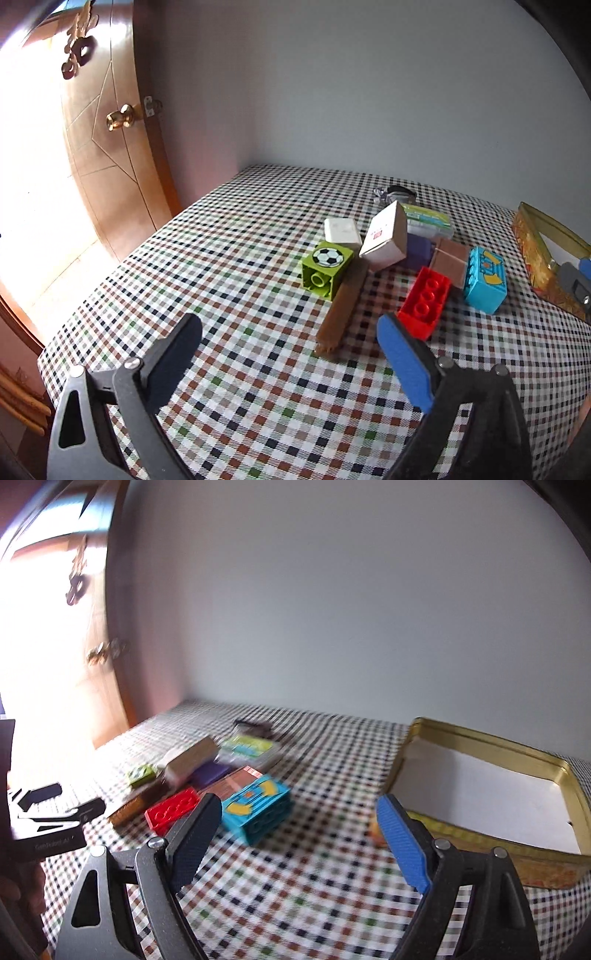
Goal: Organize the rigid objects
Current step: 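Grasp the red brick with the left gripper while the right gripper grasps the blue brick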
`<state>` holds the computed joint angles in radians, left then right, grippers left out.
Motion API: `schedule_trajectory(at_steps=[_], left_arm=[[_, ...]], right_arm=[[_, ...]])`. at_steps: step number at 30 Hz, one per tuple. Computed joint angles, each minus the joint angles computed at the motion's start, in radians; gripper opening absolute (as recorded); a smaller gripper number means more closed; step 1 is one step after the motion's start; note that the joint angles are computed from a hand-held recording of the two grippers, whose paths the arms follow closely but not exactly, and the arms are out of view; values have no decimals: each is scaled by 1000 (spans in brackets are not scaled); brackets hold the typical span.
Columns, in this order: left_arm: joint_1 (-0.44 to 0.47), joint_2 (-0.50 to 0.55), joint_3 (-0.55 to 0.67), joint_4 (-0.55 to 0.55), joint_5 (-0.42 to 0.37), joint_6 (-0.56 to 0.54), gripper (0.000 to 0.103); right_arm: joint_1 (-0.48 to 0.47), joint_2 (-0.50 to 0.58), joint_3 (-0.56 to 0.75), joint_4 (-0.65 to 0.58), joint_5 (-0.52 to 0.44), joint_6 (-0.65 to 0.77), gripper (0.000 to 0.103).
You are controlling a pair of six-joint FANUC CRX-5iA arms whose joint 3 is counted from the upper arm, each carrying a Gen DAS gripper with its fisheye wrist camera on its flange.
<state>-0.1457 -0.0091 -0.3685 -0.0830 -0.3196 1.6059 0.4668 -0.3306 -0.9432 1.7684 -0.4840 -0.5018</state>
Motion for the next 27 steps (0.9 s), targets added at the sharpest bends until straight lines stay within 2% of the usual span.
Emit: schedule_trajectory(at_steps=[3, 5, 7, 9, 11, 13, 14, 15, 16, 20, 23, 25, 27], left_arm=[[-4, -9, -48, 108, 45, -146, 97], [-29, 1, -22, 43, 32, -104, 97], [-37, 4, -23, 59, 31, -136, 97], [-29, 4, -54, 183, 49, -261, 97], [-26, 6, -85, 322, 65, -399, 97], [-34, 8, -90, 370, 71, -458, 97], [-39, 15, -79, 357, 69, -453, 97], [-46, 22, -68, 341, 68, -442, 97], [-52, 29, -58, 333, 68, -439, 97], [-87, 61, -18, 342, 49, -492, 97], [-124, 103, 67, 190, 18, -390, 94], [-140, 148, 131, 145, -32, -349, 87], [-144, 200, 190, 170, -101, -349, 74]], right_arm=[[82, 82, 68, -182, -42, 169, 88], [103, 142, 124, -289, -32, 255, 88], [124, 194, 183, -437, -22, 370, 88], [146, 246, 254, -630, -17, 522, 87], [142, 273, 287, -712, -3, 581, 83], [144, 286, 303, -753, -29, 598, 78], [139, 291, 311, -780, -34, 617, 71], [128, 287, 313, -825, -14, 649, 54], [116, 289, 319, -870, -1, 682, 47], [76, 255, 270, -845, 32, 667, 44], [44, 214, 227, -860, 90, 682, 44], [26, 199, 214, -881, 123, 693, 44], [28, 193, 215, -894, 125, 695, 44]])
